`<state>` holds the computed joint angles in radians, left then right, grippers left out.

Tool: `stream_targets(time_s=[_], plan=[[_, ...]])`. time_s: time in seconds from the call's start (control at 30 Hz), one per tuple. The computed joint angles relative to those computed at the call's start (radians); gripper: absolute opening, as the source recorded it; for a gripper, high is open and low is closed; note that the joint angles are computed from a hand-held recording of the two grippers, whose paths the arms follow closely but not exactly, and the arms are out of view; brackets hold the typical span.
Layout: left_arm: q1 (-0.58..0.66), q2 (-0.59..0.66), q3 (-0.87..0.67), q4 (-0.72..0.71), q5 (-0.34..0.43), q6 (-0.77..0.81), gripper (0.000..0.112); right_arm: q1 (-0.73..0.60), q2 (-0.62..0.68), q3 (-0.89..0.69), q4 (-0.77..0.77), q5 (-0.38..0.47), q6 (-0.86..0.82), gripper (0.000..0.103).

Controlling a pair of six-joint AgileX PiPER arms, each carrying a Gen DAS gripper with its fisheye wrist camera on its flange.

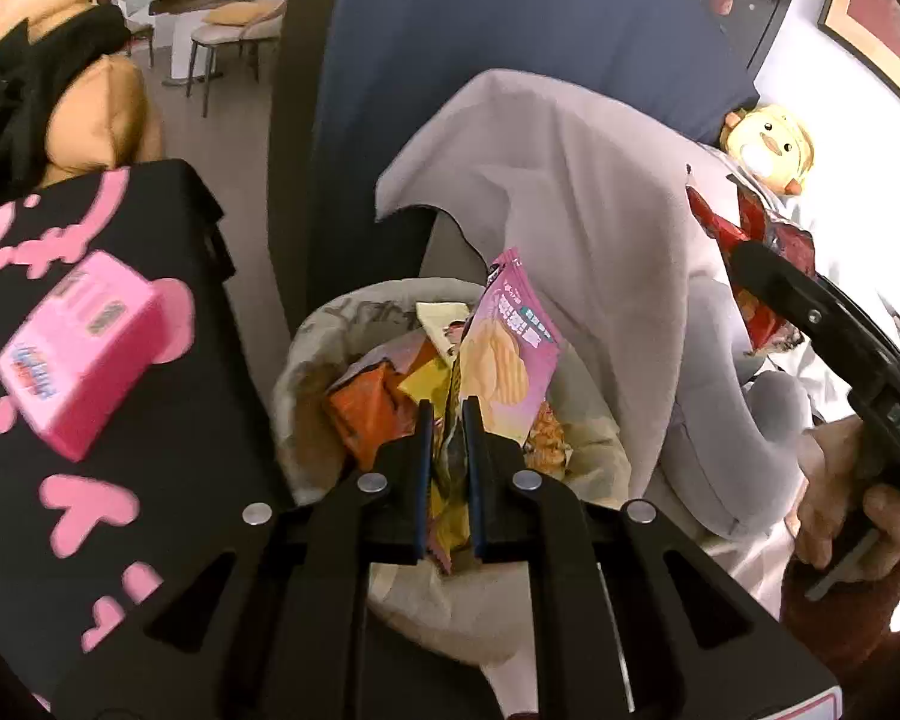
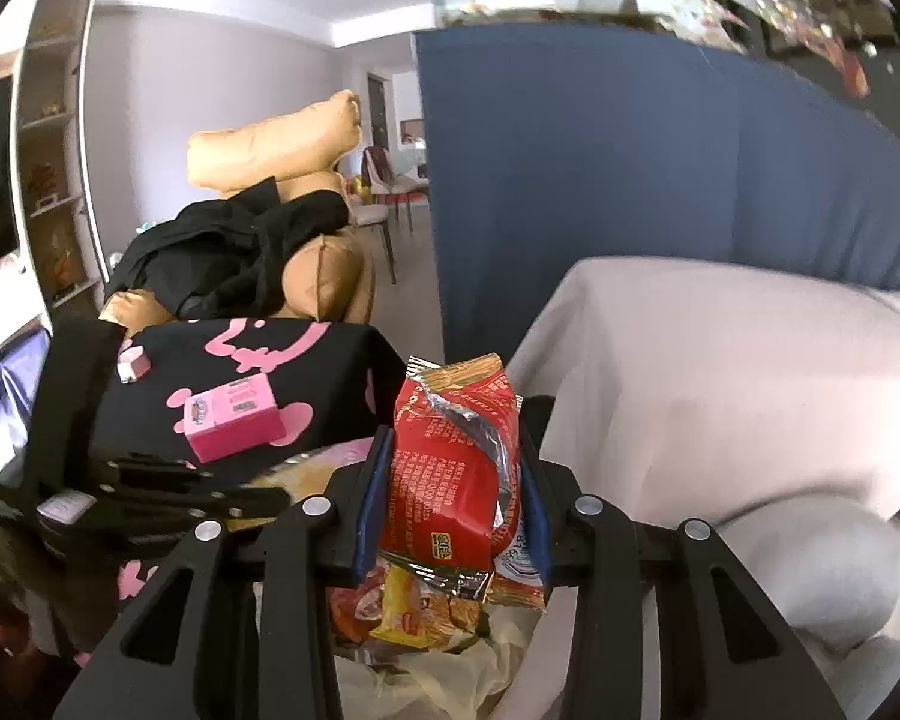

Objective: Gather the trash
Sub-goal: 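Carry chip bag in left tool to the bin while right tool carries red wrapper, then open both tools over the trash bin to drop the wrappers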

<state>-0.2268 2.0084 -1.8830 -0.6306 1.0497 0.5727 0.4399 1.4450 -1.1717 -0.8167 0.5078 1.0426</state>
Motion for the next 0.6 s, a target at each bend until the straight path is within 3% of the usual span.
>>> stream_targets(time_s=[0.03,0.1,0.23,0.4,0.6], plan=[[-0.007,0.021,-0.020,0.001,-0.004,-0.010,0.013,-0.017,0.010,0.002,0.025,-0.022,-0.011,0.037],[-0.007,0.063,-0.057,0.016,-0.009,-0.055,0.040,-0.043,0.026,0.009,0.075,-0.058,-0.036,0.037],[0.031,0.048,-0.015,0.048,-0.051,-0.107,0.043,-0.058,0.067,0.018,0.122,-0.111,-0.055,0.037],[0.090,-0.079,0.149,0.099,-0.156,-0.103,0.048,-0.036,0.141,0.008,0.165,-0.152,-0.066,0.037],[0.182,-0.211,0.289,0.079,-0.176,-0.024,0.048,0.003,0.248,-0.031,0.194,-0.174,-0.084,0.037]])
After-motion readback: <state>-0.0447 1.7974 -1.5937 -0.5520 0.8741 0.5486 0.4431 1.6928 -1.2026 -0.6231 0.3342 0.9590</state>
